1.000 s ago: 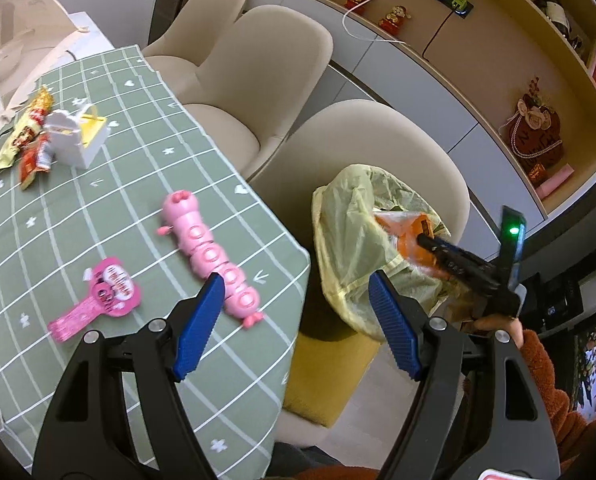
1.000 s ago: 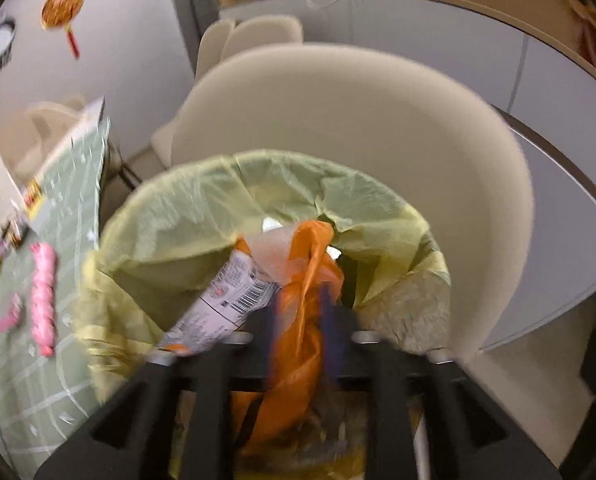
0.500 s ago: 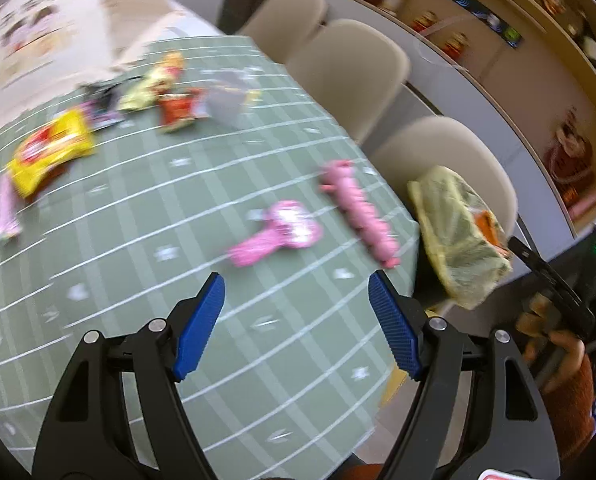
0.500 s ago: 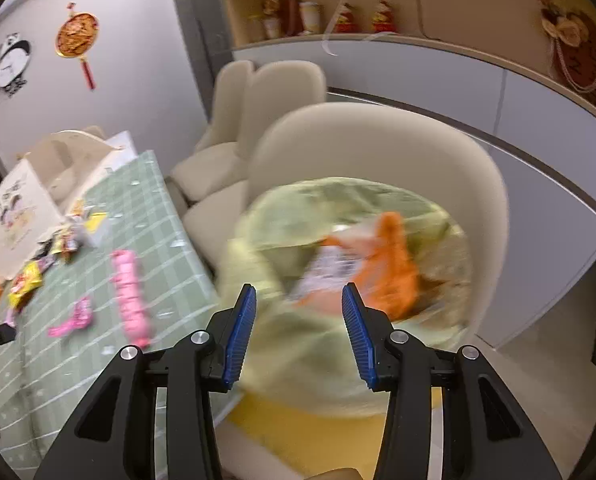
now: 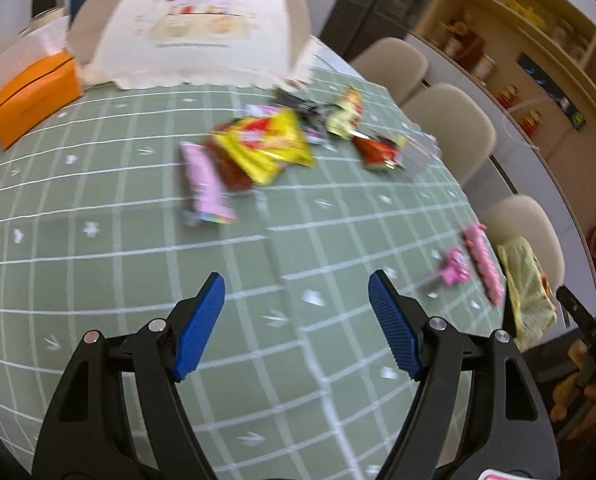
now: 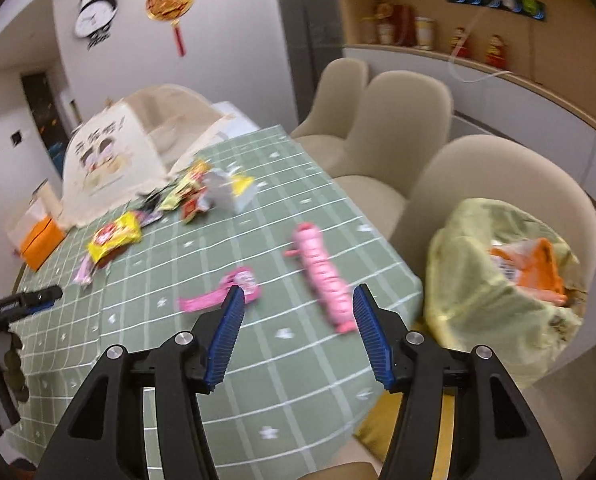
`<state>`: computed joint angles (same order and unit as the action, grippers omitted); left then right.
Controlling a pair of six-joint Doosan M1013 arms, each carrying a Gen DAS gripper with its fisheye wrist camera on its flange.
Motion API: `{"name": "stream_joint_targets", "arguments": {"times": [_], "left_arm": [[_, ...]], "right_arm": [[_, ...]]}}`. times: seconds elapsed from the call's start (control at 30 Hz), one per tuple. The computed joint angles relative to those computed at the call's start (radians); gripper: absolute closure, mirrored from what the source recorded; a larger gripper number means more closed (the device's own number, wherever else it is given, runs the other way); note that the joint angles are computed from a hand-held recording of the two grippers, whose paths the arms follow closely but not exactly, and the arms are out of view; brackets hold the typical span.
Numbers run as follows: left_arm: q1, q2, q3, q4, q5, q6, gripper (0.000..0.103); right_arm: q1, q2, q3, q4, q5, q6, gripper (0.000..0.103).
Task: Collect trash
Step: 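Return both tools to the table and grasp a pink wrapper with the left tool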
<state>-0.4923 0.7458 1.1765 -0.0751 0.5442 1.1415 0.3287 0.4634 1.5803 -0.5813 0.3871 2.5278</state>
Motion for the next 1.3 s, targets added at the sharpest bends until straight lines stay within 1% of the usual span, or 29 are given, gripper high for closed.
{"name": "stream_joint_targets", "arguments": {"times": [0.17, 0.2, 0.27, 0.4, 0.5, 0.63, 0.73, 0.77, 0.83, 0.87, 0.9, 0.93, 1.0, 1.1, 1.17, 1.23, 1.27, 1.3], "left_arm": [[0.036, -0.009, 0.033, 0.008, -0.034, -0.049, 0.032], [0.040, -0.009, 0.035, 0.011, -0.038, -0.057, 0.032], [0.046, -0.005, 0.034, 0.012, -0.043, -0.067, 0.032], [0.060, 0.011, 0.015, -0.012, -0.046, -0.043, 0.032], [0.069, 0.044, -0.029, 0.011, -0.028, -0.056, 0.032], [0.086, 0.109, -0.127, -0.057, 0.024, -0.033, 0.032], [0.089, 0.155, -0.202, -0.063, 0.057, -0.040, 0.034], [0.090, 0.174, -0.235, -0.067, 0.075, -0.037, 0.037], [0.093, 0.205, -0.288, -0.091, 0.108, -0.021, 0.047], [0.095, 0.218, -0.311, -0.102, 0.127, -0.013, 0.061], [0.095, 0.231, -0.335, -0.113, 0.148, -0.004, 0.072], [0.095, 0.234, -0.341, -0.130, 0.149, 0.014, 0.076], [0.094, 0.230, -0.335, -0.168, 0.145, 0.059, 0.088], [0.095, 0.210, -0.300, -0.246, 0.142, 0.127, 0.092], [0.098, 0.192, -0.264, -0.312, 0.140, 0.177, 0.092], [0.099, 0.173, -0.229, -0.358, 0.151, 0.224, 0.092], [0.099, 0.169, -0.220, -0.376, 0.161, 0.240, 0.092], [0.100, 0.164, -0.207, -0.391, 0.170, 0.251, 0.091]], "right_arm": [[0.020, 0.048, -0.069, 0.051, 0.054, -0.052, 0.049], [0.020, 0.062, -0.089, 0.092, 0.065, -0.089, 0.049], [0.016, 0.085, -0.114, 0.183, 0.063, -0.161, 0.049], [0.021, 0.127, -0.165, 0.208, 0.076, -0.187, 0.049], [0.026, 0.158, -0.210, 0.228, 0.093, -0.241, 0.049], [0.027, 0.208, -0.284, 0.297, 0.123, -0.345, 0.049], [0.026, 0.242, -0.331, 0.351, 0.149, -0.426, 0.049], [0.027, 0.254, -0.349, 0.359, 0.163, -0.448, 0.049], [0.028, 0.267, -0.369, 0.362, 0.177, -0.468, 0.049], [0.027, 0.272, -0.375, 0.369, 0.179, -0.476, 0.049], [0.025, 0.278, -0.383, 0.388, 0.181, -0.492, 0.049], [0.023, 0.282, -0.390, 0.406, 0.182, -0.512, 0.049], [0.021, 0.291, -0.409, 0.434, 0.188, -0.553, 0.049], [0.020, 0.317, -0.457, 0.487, 0.197, -0.629, 0.049], [0.021, 0.333, -0.485, 0.532, 0.196, -0.682, 0.049], [0.024, 0.360, -0.533, 0.611, 0.204, -0.782, 0.049], [0.026, 0.380, -0.571, 0.679, 0.221, -0.873, 0.049], [0.029, 0.396, -0.600, 0.711, 0.237, -0.926, 0.049]]}}
